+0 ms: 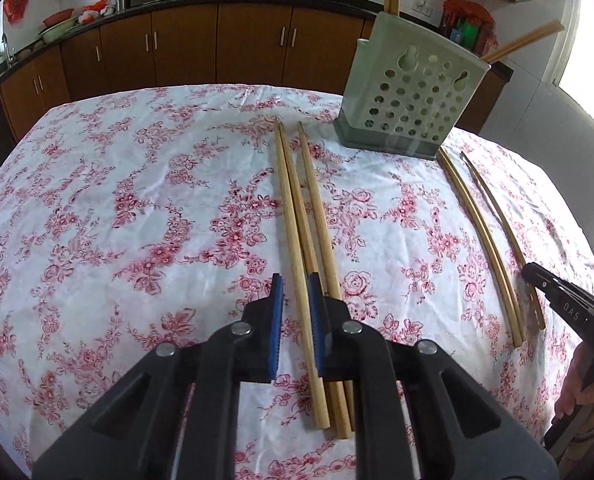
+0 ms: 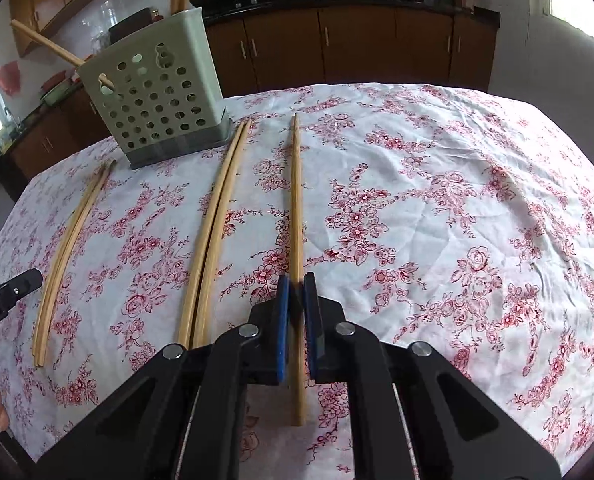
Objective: Organize utensils
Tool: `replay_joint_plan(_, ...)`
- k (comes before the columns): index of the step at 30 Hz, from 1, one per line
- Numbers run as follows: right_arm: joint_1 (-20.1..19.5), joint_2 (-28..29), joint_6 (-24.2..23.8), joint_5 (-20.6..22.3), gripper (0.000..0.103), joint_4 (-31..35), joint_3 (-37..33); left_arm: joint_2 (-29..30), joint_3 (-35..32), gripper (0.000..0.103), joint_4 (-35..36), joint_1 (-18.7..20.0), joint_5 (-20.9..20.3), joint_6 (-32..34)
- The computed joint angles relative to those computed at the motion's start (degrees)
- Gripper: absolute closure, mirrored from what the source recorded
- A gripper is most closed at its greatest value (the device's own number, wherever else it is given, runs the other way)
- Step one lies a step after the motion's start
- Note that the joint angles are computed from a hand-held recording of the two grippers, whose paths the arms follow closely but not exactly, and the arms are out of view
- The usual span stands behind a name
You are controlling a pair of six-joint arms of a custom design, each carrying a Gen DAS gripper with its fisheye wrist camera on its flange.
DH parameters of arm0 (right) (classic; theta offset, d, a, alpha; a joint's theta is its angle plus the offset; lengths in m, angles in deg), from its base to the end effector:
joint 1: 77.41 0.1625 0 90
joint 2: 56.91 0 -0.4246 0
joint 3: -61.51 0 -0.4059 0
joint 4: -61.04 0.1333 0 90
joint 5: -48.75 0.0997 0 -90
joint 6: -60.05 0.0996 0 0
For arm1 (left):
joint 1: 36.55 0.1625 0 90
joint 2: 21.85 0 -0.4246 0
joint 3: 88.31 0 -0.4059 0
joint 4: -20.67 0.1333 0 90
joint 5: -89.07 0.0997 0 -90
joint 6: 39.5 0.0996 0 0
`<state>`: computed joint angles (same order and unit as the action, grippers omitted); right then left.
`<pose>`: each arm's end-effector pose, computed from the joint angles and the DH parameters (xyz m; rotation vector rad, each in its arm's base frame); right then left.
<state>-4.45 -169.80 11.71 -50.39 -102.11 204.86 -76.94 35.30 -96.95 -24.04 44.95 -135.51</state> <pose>0.0172 -0.3449 0.3432 0.6033 -2.4448 0.7191 -0.3672 -0.2913 0.0153 -0.0116 2.2715 -0.9007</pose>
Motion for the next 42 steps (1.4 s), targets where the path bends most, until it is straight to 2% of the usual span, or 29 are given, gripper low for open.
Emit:
replay_joint_plan(9, 0.4, 0.6, -1.5, -0.4, 0.094, -2.0, 0.6, 1.9, -1.2, 0.090, 1.3, 0.4, -0.2, 0.2)
replay_joint_plan(12, 0.4, 0.4, -2.2, 0.0, 0.094, -1.3, 0.6, 1.7, -1.6, 0.094, 3.0, 0.9, 0.4, -0.7)
replay_joint_plan(15, 0.5, 1.5, -2.7, -0.7, 0.095, -2.9, 0.1, 0.2, -1.4, 0.095, 6.2, 2.1, 1.5, -2.9)
replay_joint_plan(18, 0.2, 3.4, -1.3, -1.5, 0.095, -5.5, -1.1, -2.1, -0.4, 0.094, 9.7, 2.7, 1.8, -5.5)
replay_joint_plan(20, -0.6, 3.6, -0.5, -0.8, 0.095, -4.6, -2.0, -2.9, 0.5, 0.094, 10.3, 2.4, 2.1, -6.1)
replay_joint_plan(26, 0.1, 4.4, -1.0, -2.1, 0.094, -6.4, -1.7, -3.1, 0.9, 0.093, 10.1, 2.2, 2.4, -6.4)
replay_joint_plan(42, -0.5, 3.8, -0.8, -1.2, 0.094, -5.3, -1.6, -3.3, 1.6, 0.093, 8.4, 2.0, 2.5, -6.5)
